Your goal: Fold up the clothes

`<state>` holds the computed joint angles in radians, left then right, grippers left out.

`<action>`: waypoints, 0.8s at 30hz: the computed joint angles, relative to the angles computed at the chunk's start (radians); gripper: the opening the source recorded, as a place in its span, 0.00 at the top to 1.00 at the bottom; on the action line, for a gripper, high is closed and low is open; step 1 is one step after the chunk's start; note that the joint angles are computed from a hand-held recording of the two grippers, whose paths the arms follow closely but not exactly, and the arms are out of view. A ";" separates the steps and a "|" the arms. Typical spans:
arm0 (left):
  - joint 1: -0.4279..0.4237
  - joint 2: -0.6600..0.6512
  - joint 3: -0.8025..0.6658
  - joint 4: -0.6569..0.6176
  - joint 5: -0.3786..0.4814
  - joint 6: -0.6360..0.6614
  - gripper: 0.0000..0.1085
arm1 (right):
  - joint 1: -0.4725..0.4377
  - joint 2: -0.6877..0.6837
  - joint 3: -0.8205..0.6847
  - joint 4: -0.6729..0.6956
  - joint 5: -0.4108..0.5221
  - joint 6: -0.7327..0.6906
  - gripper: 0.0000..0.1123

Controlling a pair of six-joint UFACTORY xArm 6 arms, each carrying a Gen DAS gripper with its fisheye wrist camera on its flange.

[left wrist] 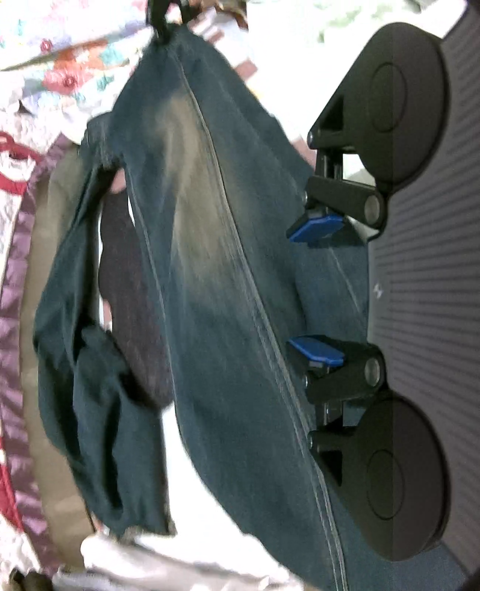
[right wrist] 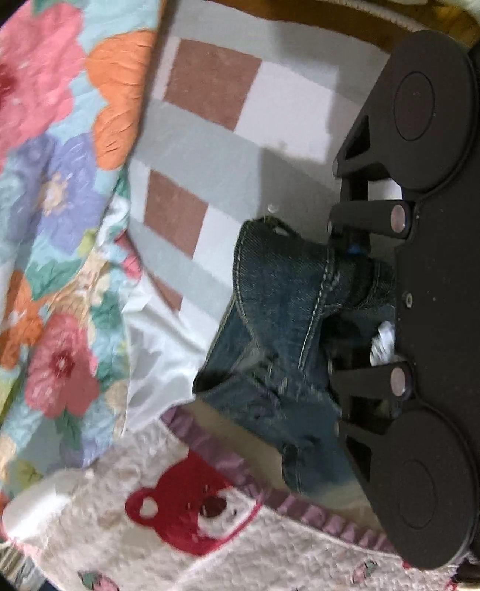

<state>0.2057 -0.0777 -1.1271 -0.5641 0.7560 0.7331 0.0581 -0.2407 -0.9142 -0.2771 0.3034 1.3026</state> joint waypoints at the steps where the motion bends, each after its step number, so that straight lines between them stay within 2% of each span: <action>1: -0.019 0.018 -0.017 0.009 -0.015 0.001 0.48 | -0.005 0.019 -0.012 0.033 0.006 -0.016 0.64; 2: -0.038 0.037 -0.036 0.018 -0.029 0.002 0.48 | -0.011 0.035 -0.025 0.065 -0.003 -0.033 0.86; 5: -0.096 0.109 -0.127 0.014 -0.073 0.011 0.48 | -0.009 0.037 -0.112 0.029 -0.067 -0.081 0.92; 6: -0.108 0.139 -0.178 0.004 -0.056 0.002 0.48 | 0.002 0.021 -0.153 -0.017 -0.061 -0.123 0.93; 8: -0.123 0.205 -0.297 0.013 0.036 -0.047 0.48 | 0.018 -0.048 -0.190 -0.200 -0.022 -0.096 0.94; 10: -0.139 0.241 -0.365 0.064 0.125 -0.109 0.48 | 0.038 -0.116 -0.200 -0.378 0.098 -0.054 0.95; 12: -0.154 0.240 -0.357 0.085 0.172 -0.125 0.48 | 0.047 -0.168 -0.166 -0.426 0.268 -0.059 0.89; 14: -0.173 0.224 -0.316 0.123 0.180 -0.129 0.47 | 0.029 -0.172 -0.113 -0.347 0.405 -0.145 0.76; 15: -0.186 0.198 -0.270 0.150 0.149 -0.103 0.46 | 0.015 -0.164 -0.086 -0.292 0.441 -0.180 0.76; 17: -0.212 0.149 -0.180 0.208 0.086 -0.057 0.42 | -0.014 -0.154 -0.029 -0.154 0.468 -0.188 0.76; 18: -0.221 0.127 -0.145 0.234 0.065 -0.043 0.41 | -0.020 -0.166 -0.002 -0.136 0.458 -0.171 0.71; 20: -0.218 0.103 -0.126 0.270 0.070 -0.057 0.41 | -0.016 -0.186 0.017 -0.163 0.449 -0.169 0.71; 22: -0.209 0.085 -0.119 0.301 0.083 -0.081 0.41 | -0.016 -0.200 0.017 -0.170 0.456 -0.198 0.66; 24: -0.199 0.069 -0.110 0.340 0.091 -0.115 0.41 | -0.008 -0.201 -0.015 -0.168 0.513 -0.244 0.61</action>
